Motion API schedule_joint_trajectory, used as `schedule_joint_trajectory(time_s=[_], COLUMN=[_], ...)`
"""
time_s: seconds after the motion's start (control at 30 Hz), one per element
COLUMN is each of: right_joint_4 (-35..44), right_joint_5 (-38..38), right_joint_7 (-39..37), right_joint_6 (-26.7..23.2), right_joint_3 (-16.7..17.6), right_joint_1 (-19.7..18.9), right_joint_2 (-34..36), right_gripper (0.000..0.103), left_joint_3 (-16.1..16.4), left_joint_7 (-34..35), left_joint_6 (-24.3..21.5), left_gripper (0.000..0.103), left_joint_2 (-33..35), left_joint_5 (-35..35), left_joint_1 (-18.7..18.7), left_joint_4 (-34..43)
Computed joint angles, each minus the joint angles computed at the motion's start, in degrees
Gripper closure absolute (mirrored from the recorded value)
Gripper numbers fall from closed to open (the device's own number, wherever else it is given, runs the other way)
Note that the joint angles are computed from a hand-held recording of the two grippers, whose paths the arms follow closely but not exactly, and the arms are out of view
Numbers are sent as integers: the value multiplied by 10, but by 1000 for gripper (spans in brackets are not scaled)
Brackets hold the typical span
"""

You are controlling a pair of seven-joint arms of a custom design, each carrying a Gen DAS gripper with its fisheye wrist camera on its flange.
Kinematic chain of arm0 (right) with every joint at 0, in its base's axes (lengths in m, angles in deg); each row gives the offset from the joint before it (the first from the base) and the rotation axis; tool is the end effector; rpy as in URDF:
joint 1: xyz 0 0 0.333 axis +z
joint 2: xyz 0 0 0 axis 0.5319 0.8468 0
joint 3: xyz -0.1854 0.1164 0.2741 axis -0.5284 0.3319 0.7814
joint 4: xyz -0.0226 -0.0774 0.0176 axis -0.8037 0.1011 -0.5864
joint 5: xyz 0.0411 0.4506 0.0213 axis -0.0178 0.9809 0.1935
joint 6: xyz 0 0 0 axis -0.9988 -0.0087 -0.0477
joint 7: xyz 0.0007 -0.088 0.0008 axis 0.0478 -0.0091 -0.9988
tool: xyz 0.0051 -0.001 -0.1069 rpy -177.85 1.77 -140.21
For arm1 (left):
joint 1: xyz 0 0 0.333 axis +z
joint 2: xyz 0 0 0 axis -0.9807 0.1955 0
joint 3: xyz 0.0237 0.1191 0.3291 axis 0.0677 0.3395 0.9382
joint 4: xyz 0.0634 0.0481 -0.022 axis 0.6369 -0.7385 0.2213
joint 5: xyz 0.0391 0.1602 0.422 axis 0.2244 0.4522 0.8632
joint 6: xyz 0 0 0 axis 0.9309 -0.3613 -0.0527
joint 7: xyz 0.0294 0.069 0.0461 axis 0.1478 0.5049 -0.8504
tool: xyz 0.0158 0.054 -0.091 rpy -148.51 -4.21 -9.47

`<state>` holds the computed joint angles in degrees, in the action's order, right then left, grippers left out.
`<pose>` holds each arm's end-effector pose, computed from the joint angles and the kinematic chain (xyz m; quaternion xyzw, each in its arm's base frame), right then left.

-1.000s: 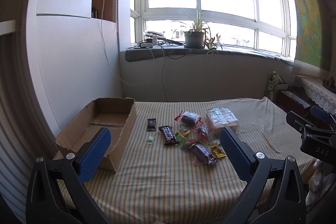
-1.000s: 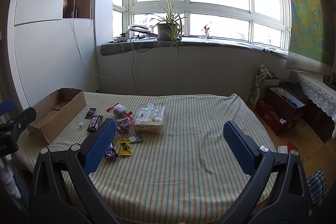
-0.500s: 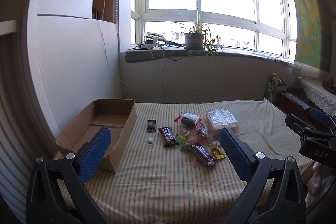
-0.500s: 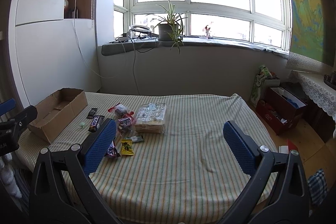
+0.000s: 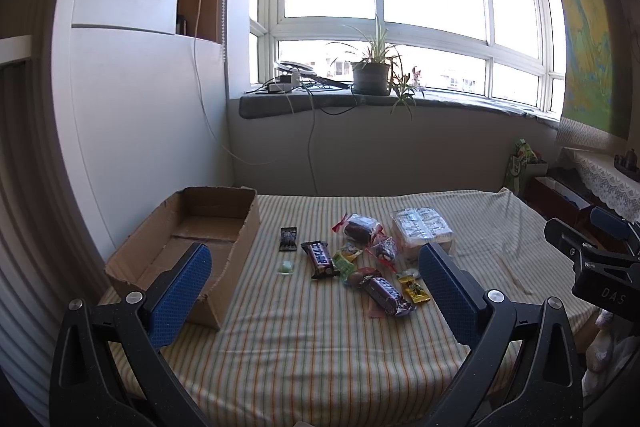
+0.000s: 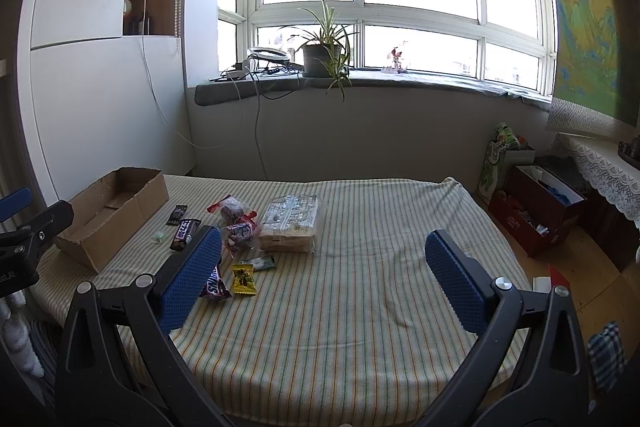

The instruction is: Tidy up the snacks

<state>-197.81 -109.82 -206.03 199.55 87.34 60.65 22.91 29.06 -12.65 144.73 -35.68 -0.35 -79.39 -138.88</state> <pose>0.3880 0.3415 0.4527 -0.4531 0.6972 -0.4649 0.3041 0.4524 -0.1619 0.4643 -0.4513 0.6989 -0.4670 0.2997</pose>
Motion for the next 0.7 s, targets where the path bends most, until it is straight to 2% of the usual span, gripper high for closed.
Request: schedule_joint_trajectory(time_s=[0.5, 0.63, 0.7], right_joint_4=[-1, -1, -2], right_joint_5=[-11, -13, -16], right_joint_7=[6, 5, 4], right_joint_6=[17, 33, 41], right_joint_3=[-4, -8, -10], right_joint_1=[1, -2, -3], right_joint_2=[7, 10, 11], right_gripper=[2, 4, 5], left_joint_3=[5, 14, 23], left_joint_7=[-7, -20, -34], left_joint_6=[-4, -10, -15], left_gripper=[5, 6, 10], left_joint_2=[6, 15, 21], left_joint_5=[9, 27, 47], left_joint_1=[-4, -11, -16], left_joint_4=[3, 11, 17])
